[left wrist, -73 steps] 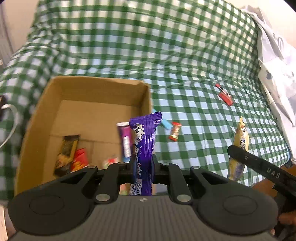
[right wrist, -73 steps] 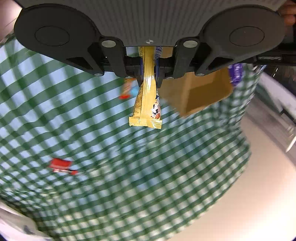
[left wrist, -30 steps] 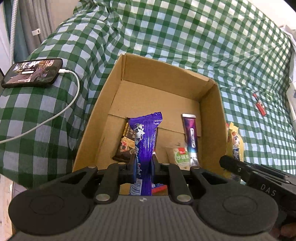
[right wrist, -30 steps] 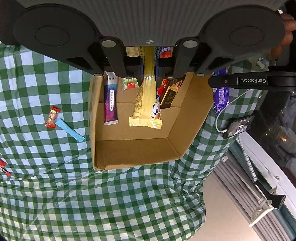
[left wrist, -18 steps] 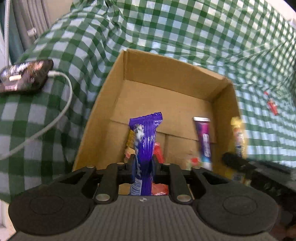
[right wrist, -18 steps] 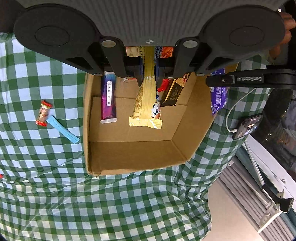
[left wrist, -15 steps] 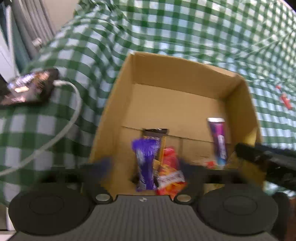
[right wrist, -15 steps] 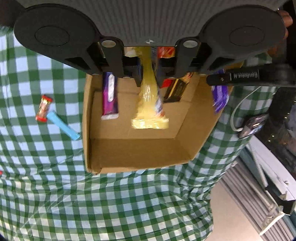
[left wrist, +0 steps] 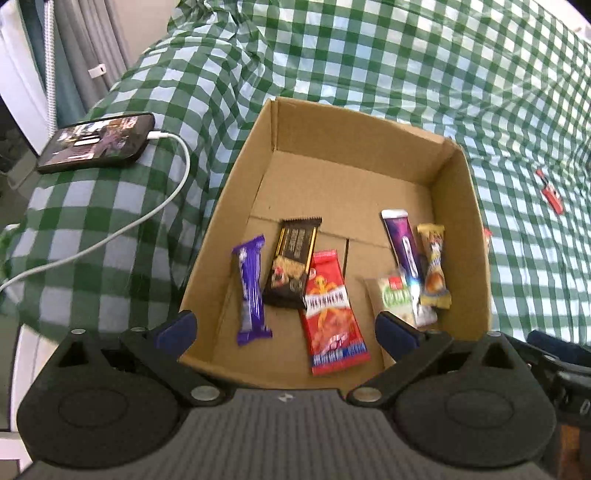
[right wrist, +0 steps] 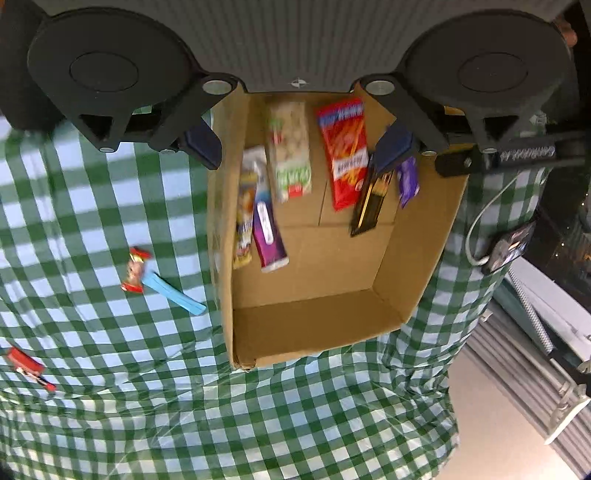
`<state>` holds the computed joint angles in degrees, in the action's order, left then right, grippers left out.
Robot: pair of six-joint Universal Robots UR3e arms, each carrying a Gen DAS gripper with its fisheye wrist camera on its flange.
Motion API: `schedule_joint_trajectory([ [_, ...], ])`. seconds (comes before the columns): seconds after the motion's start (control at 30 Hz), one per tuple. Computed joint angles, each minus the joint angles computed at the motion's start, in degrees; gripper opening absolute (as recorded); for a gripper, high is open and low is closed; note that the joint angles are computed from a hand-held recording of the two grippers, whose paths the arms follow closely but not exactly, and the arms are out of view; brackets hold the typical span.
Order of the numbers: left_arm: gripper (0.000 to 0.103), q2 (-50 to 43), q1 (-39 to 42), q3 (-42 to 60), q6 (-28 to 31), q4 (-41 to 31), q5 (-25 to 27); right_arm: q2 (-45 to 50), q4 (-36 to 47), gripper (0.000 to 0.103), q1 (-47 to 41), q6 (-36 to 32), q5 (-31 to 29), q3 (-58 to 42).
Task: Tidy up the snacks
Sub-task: 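Withdraw both tools from the box and move toward the loose snacks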
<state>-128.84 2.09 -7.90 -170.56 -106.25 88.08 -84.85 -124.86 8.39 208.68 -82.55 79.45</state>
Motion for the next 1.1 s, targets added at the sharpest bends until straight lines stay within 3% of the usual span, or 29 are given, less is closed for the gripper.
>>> schedule_joint_trajectory([
  [0.23,0.103,19.5,-1.5,-26.5,0.3,10.1,1.1,-8.2,-0.9,0.094,4.1,0.8,-6.5,3.3],
  [0.43,0.103,27.9,-2.7,-34.8,0.8,12.5,0.8,-16.1,-1.6,0.095,6.5,2.1,-9.4,8.9],
  [0.8,0.103,34.2,-8.3,-38.5,-0.1,13.7,3.0,-26.2,-3.3,0.095,9.7,7.2,-14.6,15.9],
  [1.1,0.103,28.0,-12.2,-32.5,-1.0,12.0,5.4,-31.1,-3.2,0.096,4.0,7.1,-12.1,20.3],
])
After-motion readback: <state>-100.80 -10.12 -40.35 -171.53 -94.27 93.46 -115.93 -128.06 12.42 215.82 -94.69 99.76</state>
